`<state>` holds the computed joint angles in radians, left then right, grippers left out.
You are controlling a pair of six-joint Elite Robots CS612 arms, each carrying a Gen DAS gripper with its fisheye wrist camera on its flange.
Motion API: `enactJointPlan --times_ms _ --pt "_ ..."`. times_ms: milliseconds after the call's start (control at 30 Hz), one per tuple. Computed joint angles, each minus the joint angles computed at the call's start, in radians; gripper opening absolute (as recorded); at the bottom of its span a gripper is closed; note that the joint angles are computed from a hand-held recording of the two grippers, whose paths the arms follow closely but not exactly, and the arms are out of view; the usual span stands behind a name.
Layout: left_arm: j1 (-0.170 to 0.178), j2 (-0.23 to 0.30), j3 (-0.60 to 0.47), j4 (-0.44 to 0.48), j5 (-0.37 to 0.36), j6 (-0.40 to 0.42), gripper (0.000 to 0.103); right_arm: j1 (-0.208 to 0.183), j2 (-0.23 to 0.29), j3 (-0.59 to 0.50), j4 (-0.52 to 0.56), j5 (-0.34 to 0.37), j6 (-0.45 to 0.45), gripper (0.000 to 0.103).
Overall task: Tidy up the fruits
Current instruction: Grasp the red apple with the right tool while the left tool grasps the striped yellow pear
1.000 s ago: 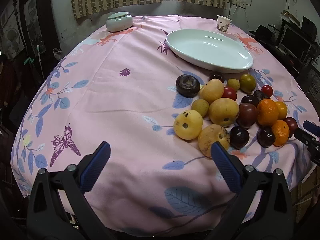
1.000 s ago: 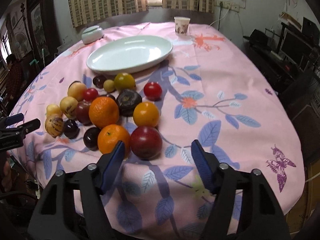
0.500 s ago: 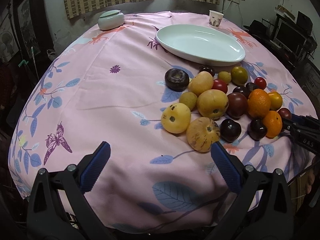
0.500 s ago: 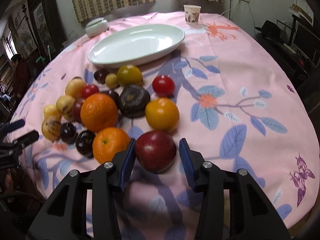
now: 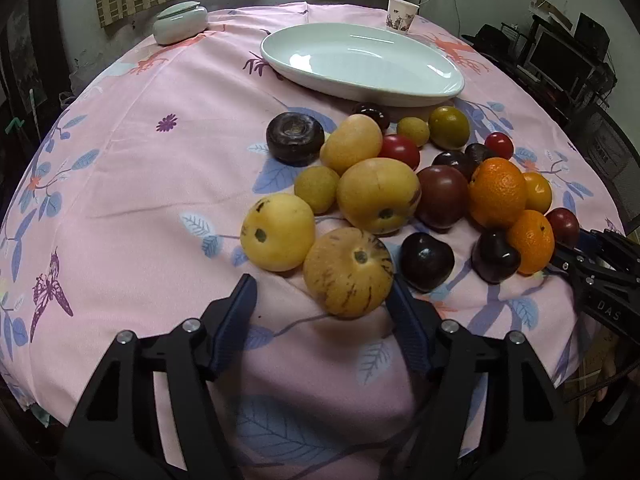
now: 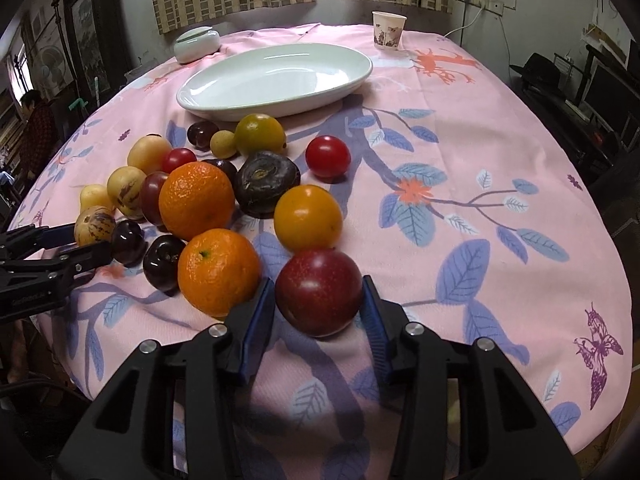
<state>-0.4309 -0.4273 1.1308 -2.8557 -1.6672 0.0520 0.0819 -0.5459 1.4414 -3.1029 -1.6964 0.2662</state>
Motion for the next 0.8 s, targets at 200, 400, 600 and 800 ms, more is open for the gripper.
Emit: enactJointPlan --times_ms 200,400,600,800 --pt "-0.005 0.018 -0.031 -0.004 0.013 -0.01 0.067 0.0 0.002 0.004 -0.018 0.0 0.0 0.046" --pt "0.001 0.01 -0.023 -0.005 -0.052 -0.013 0.041 -0.007 -0.007 0.024 -0.046 0.041 0.034 0.043" --pt "0.0 -0.001 -0.006 -0.016 -0.056 -0.013 0.041 -0.005 -0.014 0.037 -0.082 0.048 0.039 0.042" --pt "-0.002 -0.025 0.036 -0.076 -0.039 -0.001 0.041 -0.003 -0.015 0.029 -0.041 0.04 0.033 0.042"
